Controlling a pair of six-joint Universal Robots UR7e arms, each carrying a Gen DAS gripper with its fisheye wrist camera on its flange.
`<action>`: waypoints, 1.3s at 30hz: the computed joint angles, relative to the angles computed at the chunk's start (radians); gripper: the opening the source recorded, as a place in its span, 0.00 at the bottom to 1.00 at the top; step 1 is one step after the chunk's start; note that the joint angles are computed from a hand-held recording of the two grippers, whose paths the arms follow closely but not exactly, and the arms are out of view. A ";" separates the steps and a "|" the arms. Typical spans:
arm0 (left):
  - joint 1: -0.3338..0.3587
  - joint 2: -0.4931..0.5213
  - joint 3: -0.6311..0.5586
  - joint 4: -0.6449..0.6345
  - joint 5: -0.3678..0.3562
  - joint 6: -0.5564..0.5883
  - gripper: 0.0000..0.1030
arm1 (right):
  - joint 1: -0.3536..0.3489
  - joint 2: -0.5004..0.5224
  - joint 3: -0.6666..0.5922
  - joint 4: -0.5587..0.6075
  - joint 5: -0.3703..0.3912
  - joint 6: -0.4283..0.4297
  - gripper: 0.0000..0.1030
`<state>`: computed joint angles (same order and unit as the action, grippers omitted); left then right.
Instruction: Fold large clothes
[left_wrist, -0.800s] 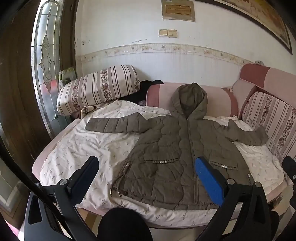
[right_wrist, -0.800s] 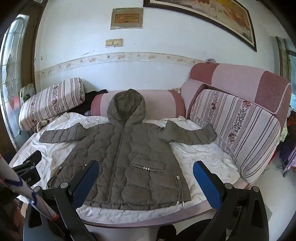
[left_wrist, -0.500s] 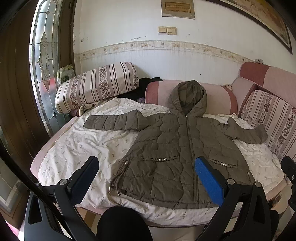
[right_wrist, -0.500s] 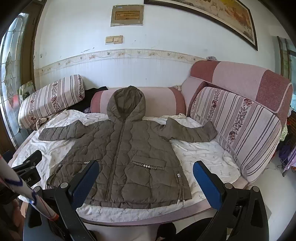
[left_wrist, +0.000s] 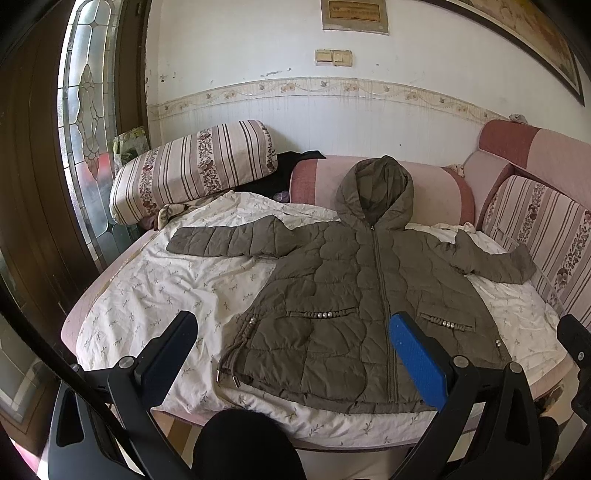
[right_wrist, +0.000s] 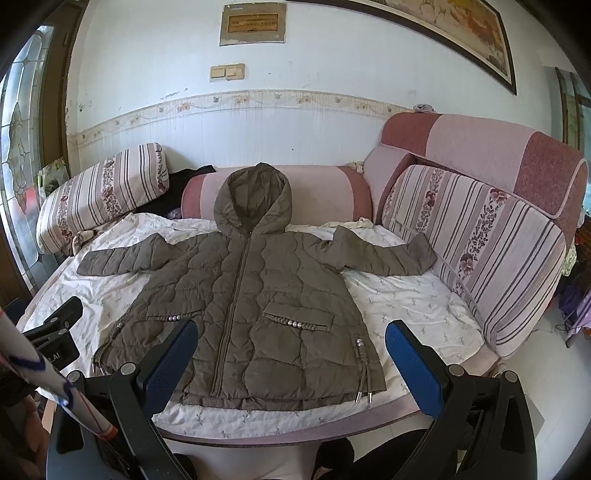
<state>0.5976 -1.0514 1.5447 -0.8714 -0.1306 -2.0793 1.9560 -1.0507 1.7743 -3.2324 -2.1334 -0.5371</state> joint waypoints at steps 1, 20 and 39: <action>0.001 0.000 0.004 -0.007 0.002 0.005 1.00 | -0.001 0.001 0.000 -0.003 0.002 -0.001 1.00; 0.019 0.049 -0.050 0.063 -0.058 0.086 1.00 | -0.051 0.062 -0.011 -0.154 0.071 -0.081 1.00; 0.178 0.062 -0.083 -0.462 -0.067 0.569 1.00 | -0.163 0.140 -0.260 0.232 0.168 0.286 1.00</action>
